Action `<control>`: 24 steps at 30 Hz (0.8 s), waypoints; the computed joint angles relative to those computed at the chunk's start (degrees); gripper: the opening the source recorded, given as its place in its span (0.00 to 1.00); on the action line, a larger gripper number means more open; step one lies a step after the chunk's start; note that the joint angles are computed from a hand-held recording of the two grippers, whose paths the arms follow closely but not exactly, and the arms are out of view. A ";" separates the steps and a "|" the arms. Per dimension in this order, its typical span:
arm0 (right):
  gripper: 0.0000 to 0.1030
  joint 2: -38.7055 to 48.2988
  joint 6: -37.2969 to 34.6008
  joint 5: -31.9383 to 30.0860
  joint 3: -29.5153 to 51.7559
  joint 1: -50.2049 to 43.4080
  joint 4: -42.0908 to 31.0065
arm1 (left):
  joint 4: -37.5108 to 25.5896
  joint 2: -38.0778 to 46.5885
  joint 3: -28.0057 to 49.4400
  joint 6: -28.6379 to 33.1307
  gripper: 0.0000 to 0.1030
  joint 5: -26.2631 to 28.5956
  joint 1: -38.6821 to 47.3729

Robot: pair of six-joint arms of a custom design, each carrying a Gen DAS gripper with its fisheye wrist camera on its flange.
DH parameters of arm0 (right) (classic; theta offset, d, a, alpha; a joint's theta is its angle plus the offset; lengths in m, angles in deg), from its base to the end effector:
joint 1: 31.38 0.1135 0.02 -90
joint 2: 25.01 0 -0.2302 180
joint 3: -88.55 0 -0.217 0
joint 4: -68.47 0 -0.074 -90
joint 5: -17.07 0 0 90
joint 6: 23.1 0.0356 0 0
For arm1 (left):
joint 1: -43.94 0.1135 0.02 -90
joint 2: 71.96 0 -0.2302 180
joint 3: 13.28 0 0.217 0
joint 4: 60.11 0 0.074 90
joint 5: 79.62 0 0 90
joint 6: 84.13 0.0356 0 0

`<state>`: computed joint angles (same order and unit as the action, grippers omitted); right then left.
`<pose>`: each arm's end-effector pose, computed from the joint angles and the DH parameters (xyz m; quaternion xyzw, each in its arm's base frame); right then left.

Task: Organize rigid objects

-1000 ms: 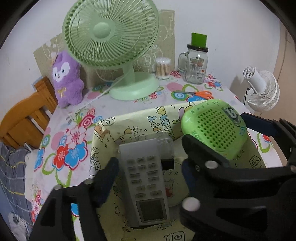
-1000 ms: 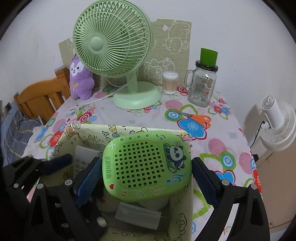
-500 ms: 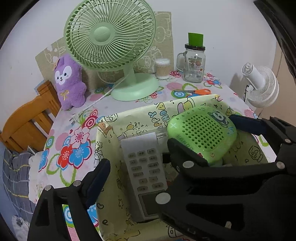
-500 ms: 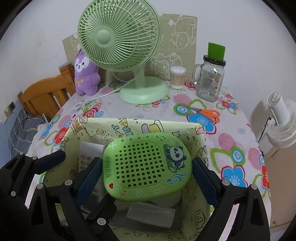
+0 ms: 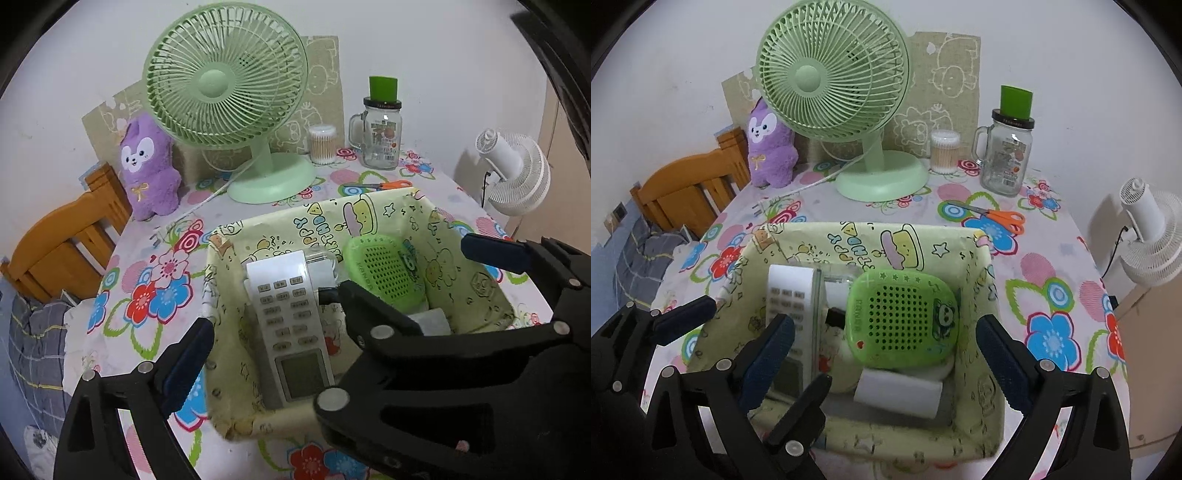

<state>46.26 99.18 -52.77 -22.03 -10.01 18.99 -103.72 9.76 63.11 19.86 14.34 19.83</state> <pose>0.2187 0.0724 0.2406 0.1460 0.9193 -0.0003 0.3654 0.2499 -0.1145 0.2386 0.3169 0.8807 -0.0631 0.3463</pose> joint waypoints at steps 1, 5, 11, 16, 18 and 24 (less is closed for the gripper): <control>0.97 -0.97 0.54 0.62 -0.19 0.64 -0.67 | -0.28 -0.92 -0.40 -0.06 0.92 0.37 0.21; 0.97 -4.00 3.19 3.62 -0.16 3.43 -4.33 | -1.24 -4.93 -2.40 -0.59 0.94 1.01 0.73; 0.97 -8.02 8.83 11.05 0.57 10.41 -11.56 | -3.32 -10.80 -5.15 -1.22 0.95 2.79 2.49; 0.97 -11.26 13.57 14.86 0.60 15.19 -16.03 | -5.74 -14.35 -6.02 -2.43 0.97 4.78 4.83; 0.97 -12.03 15.45 16.51 1.24 17.13 -18.20 | -6.47 -15.99 -6.48 -2.91 0.98 5.36 5.62; 0.97 -13.47 21.81 22.16 4.04 24.42 -26.63 | -8.90 -21.50 -7.96 -2.88 1.00 7.00 7.25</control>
<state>32.79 120.98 -30.61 -17.99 14.41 -7.63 -112.62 -11.74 55.15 16.98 21.34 27.08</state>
